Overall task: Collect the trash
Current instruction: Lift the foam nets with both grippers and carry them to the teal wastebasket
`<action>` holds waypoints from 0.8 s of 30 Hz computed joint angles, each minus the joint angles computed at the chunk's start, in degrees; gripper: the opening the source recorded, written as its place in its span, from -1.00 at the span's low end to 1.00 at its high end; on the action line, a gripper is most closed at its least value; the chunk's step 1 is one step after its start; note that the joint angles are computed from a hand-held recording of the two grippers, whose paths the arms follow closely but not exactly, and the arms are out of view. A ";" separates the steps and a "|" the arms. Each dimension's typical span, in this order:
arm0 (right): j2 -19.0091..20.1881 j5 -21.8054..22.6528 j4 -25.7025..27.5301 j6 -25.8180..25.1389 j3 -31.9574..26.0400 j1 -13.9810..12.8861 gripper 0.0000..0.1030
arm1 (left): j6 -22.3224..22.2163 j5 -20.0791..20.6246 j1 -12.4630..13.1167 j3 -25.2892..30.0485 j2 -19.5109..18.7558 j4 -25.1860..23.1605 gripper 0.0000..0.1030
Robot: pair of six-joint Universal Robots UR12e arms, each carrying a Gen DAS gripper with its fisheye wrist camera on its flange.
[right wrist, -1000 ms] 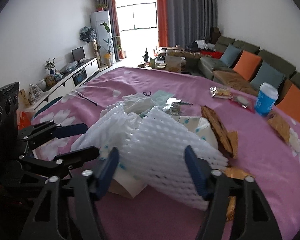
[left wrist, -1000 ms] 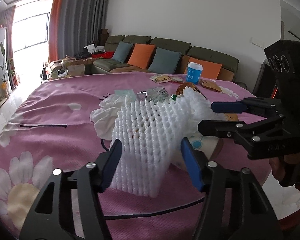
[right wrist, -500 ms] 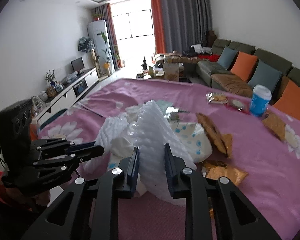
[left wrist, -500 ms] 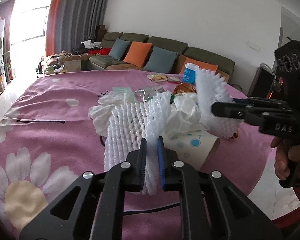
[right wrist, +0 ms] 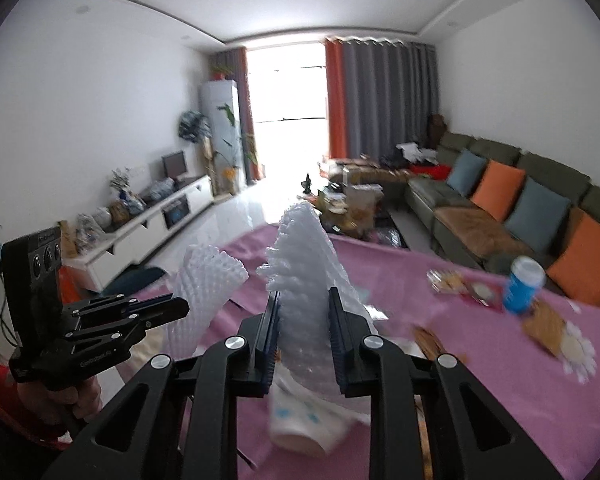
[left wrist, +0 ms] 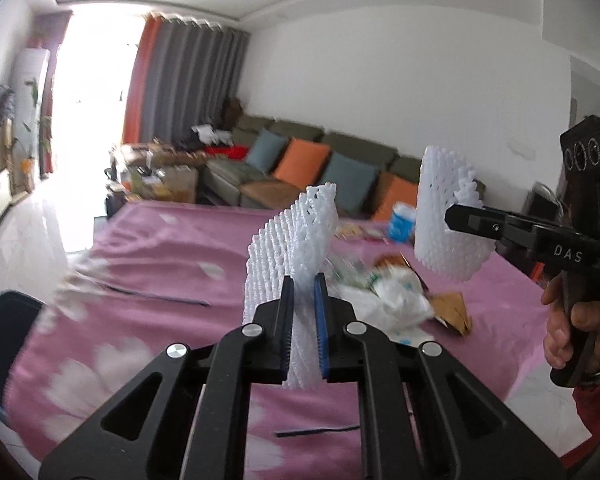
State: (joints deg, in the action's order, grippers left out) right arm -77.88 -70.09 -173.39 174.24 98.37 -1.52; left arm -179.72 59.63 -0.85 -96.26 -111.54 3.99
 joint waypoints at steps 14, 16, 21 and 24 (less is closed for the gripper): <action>12.28 16.69 12.22 -2.64 -17.89 6.18 -0.59 | -3.78 15.56 5.86 -3.23 3.26 6.90 -0.80; 15.14 19.25 16.82 -3.68 -22.46 7.56 -0.59 | -4.10 18.20 6.88 -3.72 3.56 6.84 -0.80; 20.74 23.79 26.28 -3.82 -31.23 10.30 -0.59 | -5.31 22.98 8.99 -4.21 3.95 5.03 -0.80; 24.56 26.29 33.30 -3.55 -36.83 11.57 -0.59 | -5.95 25.04 10.24 -4.94 4.11 5.07 -0.80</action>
